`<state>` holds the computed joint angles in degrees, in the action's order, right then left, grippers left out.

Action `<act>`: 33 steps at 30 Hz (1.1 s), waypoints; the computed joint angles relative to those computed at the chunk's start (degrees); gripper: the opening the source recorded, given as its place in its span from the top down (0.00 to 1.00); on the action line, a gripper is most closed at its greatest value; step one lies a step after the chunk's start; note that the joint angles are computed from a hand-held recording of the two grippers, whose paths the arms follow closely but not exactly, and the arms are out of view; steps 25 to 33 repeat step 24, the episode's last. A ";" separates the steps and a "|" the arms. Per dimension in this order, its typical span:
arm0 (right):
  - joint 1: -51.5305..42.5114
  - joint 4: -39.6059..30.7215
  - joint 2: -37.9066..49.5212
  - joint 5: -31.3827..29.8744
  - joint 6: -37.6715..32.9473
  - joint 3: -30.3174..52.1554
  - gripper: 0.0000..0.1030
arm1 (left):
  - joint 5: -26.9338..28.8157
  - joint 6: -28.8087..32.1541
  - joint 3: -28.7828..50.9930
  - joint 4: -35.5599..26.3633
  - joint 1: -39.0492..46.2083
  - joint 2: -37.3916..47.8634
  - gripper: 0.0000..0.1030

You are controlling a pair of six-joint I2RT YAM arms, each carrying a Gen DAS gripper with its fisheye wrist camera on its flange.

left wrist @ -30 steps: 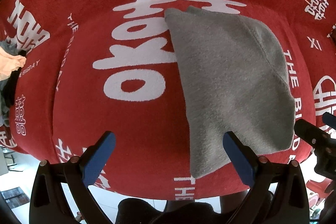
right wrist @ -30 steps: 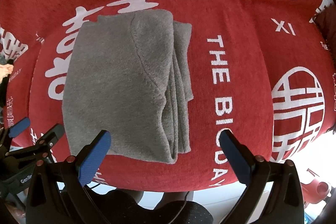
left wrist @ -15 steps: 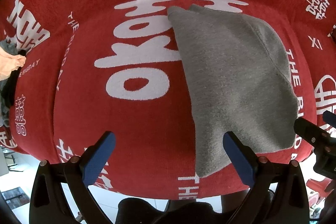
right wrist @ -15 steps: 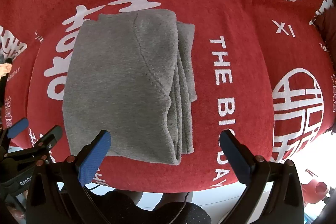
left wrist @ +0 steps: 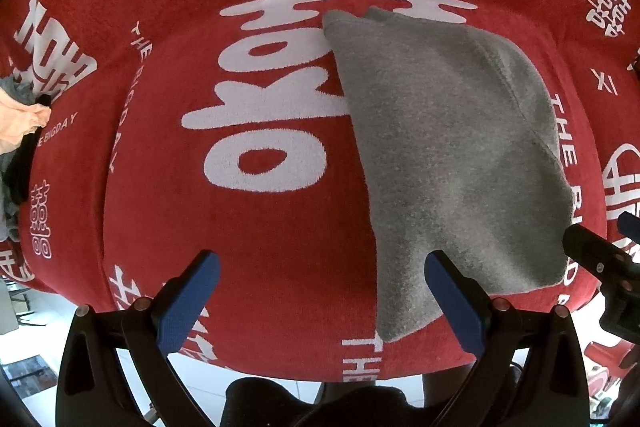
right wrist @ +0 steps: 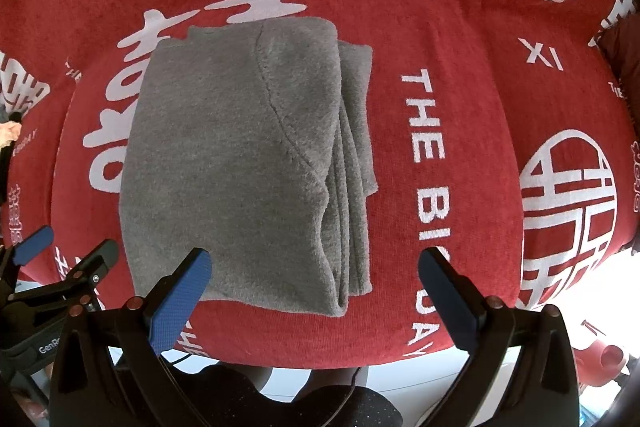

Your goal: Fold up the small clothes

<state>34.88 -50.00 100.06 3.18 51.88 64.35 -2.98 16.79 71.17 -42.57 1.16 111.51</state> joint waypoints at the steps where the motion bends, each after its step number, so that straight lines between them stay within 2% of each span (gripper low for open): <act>1: -0.03 -0.02 0.05 -0.03 -0.08 0.00 0.00 | -0.04 -0.09 0.00 0.01 0.01 0.03 0.01; 33: -0.06 0.20 1.39 -0.93 -0.31 0.50 0.00 | 0.99 0.57 -0.01 1.12 0.60 1.41 0.01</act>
